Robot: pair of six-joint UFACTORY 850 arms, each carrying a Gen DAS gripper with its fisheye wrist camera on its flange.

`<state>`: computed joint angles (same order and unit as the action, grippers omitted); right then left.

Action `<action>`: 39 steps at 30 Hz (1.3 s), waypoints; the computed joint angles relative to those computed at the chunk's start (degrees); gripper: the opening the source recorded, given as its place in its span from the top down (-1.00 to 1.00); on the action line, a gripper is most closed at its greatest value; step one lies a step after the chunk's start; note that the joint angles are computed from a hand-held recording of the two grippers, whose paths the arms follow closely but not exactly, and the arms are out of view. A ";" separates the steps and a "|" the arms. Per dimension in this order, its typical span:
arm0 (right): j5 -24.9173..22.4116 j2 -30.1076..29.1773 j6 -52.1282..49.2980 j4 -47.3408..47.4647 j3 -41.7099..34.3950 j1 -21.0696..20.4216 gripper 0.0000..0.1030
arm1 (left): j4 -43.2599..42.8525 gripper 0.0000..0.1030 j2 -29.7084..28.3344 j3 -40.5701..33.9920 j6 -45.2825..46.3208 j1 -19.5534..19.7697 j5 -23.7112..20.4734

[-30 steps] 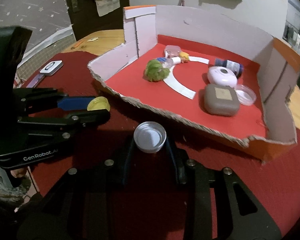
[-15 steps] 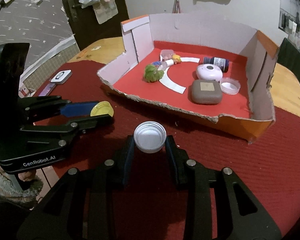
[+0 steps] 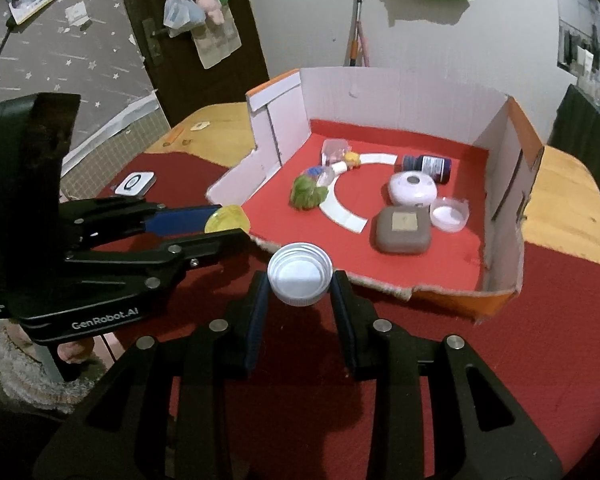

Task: Organize objects
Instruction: 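Carry the white cap with right gripper while left gripper carries the yellow lid into the box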

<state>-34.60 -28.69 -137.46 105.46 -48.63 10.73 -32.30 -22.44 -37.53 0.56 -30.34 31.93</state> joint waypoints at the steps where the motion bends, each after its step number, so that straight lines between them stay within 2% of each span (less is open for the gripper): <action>1: 0.05 -0.24 0.89 -0.61 -0.59 0.03 0.41 | 0.91 0.39 -0.20 -0.44 -0.51 0.56 -0.50; 13: 3.47 -7.31 18.42 -13.53 -11.17 1.22 0.41 | 8.60 0.39 -4.75 -7.07 -3.20 5.88 -9.44; 21: 5.65 -11.06 24.51 -18.68 -15.54 2.30 0.41 | 10.88 0.39 -8.37 -10.57 -3.74 7.60 -13.08; 30: 5.94 -13.55 28.95 -22.81 -18.40 2.94 0.41 | 8.80 0.39 -11.29 -13.39 -0.71 8.35 -14.96; 39: 6.04 -14.41 33.84 -27.23 -19.97 2.75 0.41 | -3.25 0.39 -12.86 -15.87 11.90 7.92 -15.21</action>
<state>-28.56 -43.10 -103.63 78.23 -68.60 13.48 -35.55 -35.30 -53.40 12.46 -22.41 16.71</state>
